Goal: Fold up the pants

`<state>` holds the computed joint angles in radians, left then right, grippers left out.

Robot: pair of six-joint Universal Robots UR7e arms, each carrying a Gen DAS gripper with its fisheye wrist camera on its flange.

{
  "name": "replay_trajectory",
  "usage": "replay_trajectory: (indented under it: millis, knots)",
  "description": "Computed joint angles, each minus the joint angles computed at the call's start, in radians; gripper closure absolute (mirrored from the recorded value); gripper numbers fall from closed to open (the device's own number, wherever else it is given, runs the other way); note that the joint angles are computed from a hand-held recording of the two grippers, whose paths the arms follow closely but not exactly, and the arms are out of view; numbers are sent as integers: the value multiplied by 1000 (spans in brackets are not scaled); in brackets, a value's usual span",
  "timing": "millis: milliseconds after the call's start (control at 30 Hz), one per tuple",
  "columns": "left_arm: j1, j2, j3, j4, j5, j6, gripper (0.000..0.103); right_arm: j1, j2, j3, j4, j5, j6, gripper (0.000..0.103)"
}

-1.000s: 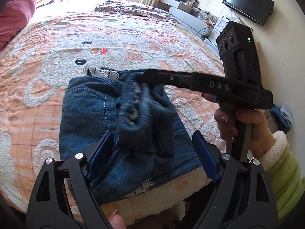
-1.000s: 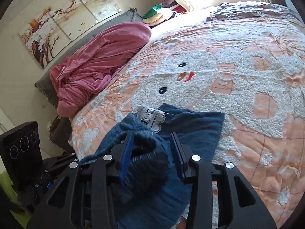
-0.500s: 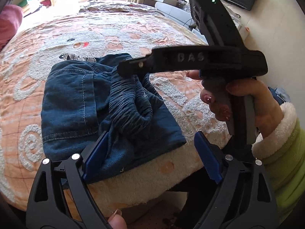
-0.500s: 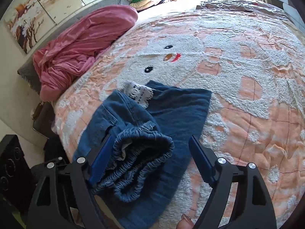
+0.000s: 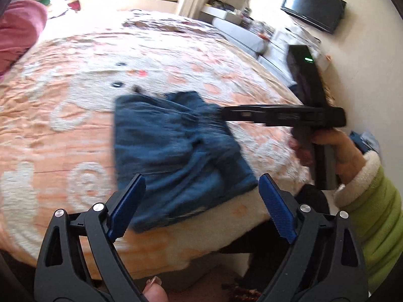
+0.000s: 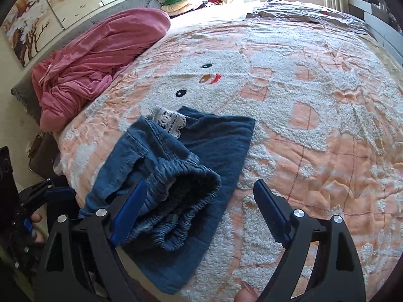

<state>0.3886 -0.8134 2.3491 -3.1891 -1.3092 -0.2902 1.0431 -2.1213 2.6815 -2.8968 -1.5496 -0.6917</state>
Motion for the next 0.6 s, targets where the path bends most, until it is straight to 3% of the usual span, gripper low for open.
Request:
replay_trajectory:
  millis: [200,267,400,533,600]
  knots:
    - [16,-49,45,-1,91,2,22,169,82,-29,-60,-101,61,17]
    - [14,-51,51,-7,84,19,38,225,144,-49,-85,-149,80,17]
    - [-3,-36,46,-16,52,79,52,301,271,-101,-118,-247,99,18]
    - [-35,31,13,-24,44,146,61,328,362,-157,-103,-317,102,38]
    - [-38,66,-9,-18,28,157,69,342,413,-179,-110,-350,91,41]
